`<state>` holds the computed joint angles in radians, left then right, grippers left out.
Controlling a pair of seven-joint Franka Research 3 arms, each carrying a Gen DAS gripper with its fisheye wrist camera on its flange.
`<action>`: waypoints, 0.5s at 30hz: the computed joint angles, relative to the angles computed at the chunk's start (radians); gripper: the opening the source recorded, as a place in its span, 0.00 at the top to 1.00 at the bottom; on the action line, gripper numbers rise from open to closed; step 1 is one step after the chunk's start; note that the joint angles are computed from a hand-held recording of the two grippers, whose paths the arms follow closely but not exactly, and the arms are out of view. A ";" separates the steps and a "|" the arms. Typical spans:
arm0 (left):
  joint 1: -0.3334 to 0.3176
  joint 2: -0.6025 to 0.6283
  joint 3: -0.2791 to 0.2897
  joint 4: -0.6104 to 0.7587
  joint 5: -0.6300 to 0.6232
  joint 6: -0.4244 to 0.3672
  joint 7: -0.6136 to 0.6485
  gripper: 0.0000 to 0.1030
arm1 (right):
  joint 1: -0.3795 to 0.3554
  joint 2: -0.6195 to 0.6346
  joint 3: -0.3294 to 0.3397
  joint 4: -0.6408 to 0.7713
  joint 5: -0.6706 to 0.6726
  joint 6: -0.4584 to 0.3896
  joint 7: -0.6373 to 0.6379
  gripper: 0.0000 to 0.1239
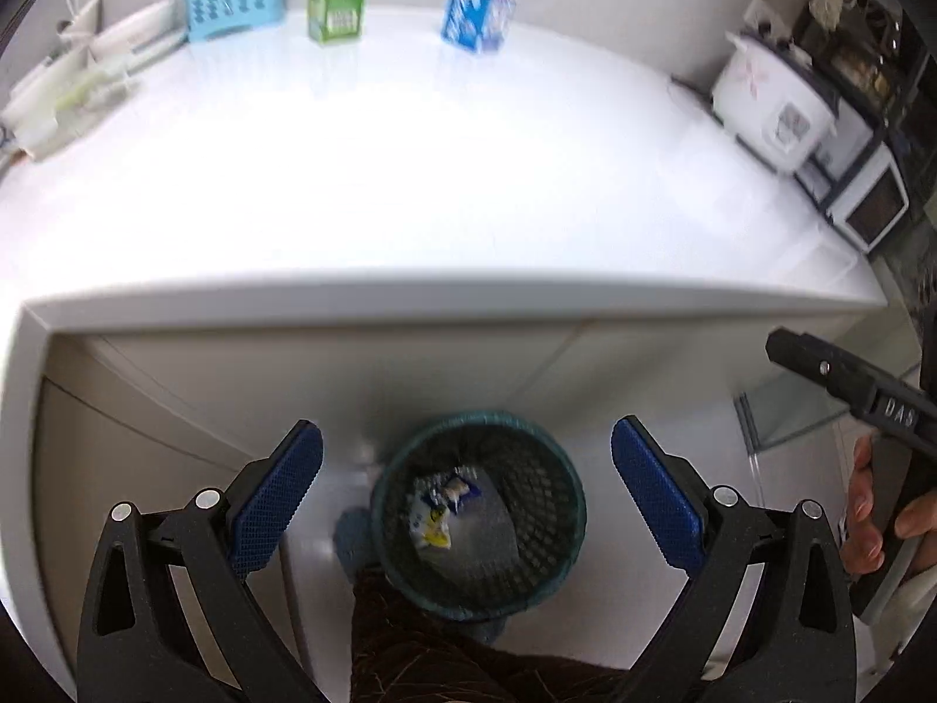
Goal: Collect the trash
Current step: 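Raise both open tools from the bin toward the two cartons on the counter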
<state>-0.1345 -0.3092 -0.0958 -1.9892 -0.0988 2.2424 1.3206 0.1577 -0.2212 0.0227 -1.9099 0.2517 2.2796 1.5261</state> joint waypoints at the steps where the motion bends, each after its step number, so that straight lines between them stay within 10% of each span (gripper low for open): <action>1: 0.006 0.006 -0.001 0.020 0.013 -0.005 -0.005 0.06 | 0.002 0.006 0.001 0.018 0.000 0.001 -0.003 0.26; 15: 0.065 0.172 0.005 0.347 0.033 -0.050 0.035 0.06 | 0.031 0.203 0.010 0.375 -0.032 -0.023 0.004 0.24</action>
